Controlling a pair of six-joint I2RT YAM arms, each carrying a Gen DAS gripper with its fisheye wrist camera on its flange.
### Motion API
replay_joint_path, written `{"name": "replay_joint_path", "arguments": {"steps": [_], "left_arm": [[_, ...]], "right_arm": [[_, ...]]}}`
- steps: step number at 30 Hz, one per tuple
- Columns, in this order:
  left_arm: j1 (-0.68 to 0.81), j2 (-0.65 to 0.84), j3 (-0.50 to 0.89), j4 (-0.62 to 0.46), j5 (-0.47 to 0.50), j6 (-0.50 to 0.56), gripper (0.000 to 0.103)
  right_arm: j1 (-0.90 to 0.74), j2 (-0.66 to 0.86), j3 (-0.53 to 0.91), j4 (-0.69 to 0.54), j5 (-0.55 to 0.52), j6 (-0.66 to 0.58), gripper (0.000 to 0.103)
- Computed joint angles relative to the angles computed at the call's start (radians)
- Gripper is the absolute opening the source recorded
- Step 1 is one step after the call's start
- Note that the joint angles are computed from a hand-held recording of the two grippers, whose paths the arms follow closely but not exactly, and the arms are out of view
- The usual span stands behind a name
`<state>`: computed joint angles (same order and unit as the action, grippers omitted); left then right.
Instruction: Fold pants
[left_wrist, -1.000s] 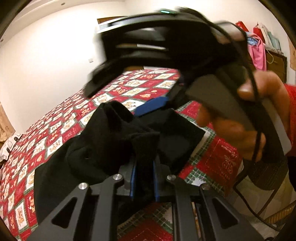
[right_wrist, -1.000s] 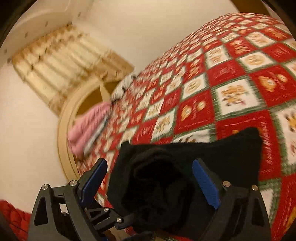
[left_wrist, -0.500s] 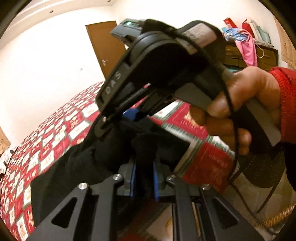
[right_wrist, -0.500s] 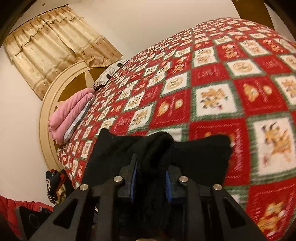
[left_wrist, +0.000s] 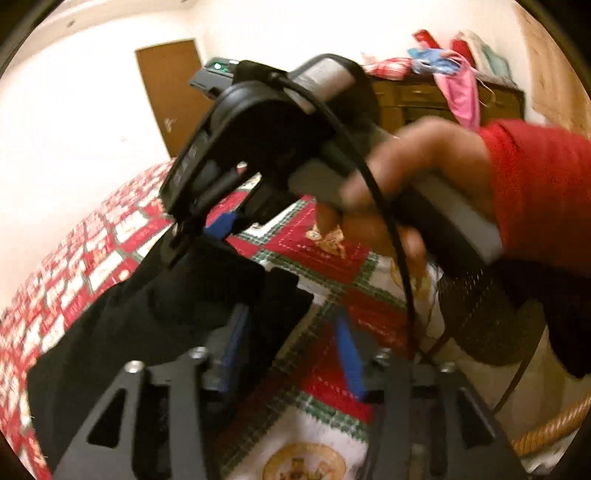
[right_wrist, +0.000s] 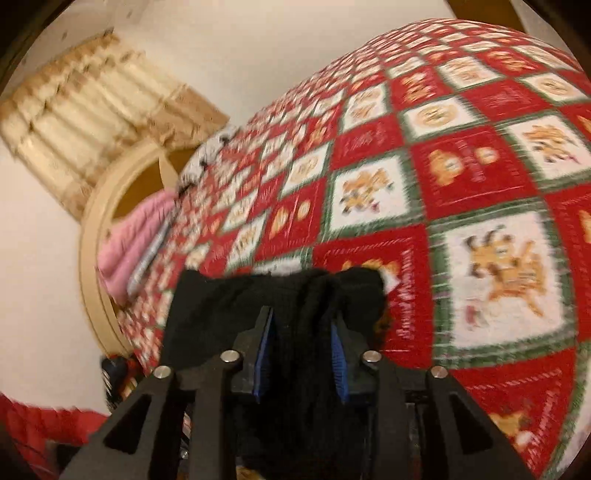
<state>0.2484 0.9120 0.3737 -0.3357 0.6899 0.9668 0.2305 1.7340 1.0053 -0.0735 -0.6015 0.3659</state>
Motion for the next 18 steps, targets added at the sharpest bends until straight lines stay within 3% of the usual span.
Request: {"name": "replay_joint_path", "arguments": {"steps": [3, 7, 9, 12, 14, 18], "left_arm": [[0.120, 0.031, 0.057, -0.139, 0.083, 0.125, 0.052], [0.274, 0.145, 0.163, -0.227, 0.156, 0.195, 0.053], [0.347, 0.185, 0.204, -0.232, 0.182, 0.177, 0.055], [0.418, 0.266, 0.265, -0.128, 0.186, 0.061, 0.058], [0.421, 0.329, 0.299, -0.014, 0.124, -0.056, 0.058], [0.402, 0.429, 0.297, 0.160, -0.025, -0.172, 0.058]], "right_arm": [[-0.048, -0.130, -0.105, 0.068, 0.038, 0.076, 0.057], [0.051, -0.364, -0.212, 0.011, 0.259, 0.005, 0.055], [0.140, -0.391, -0.222, -0.017, 0.306, -0.022, 0.045], [0.280, -0.349, -0.208, -0.012, 0.426, -0.053, 0.042], [0.326, -0.293, -0.191, 0.013, 0.451, -0.058, 0.037], [0.341, -0.179, -0.177, 0.010, 0.470, -0.025, 0.034]]}}
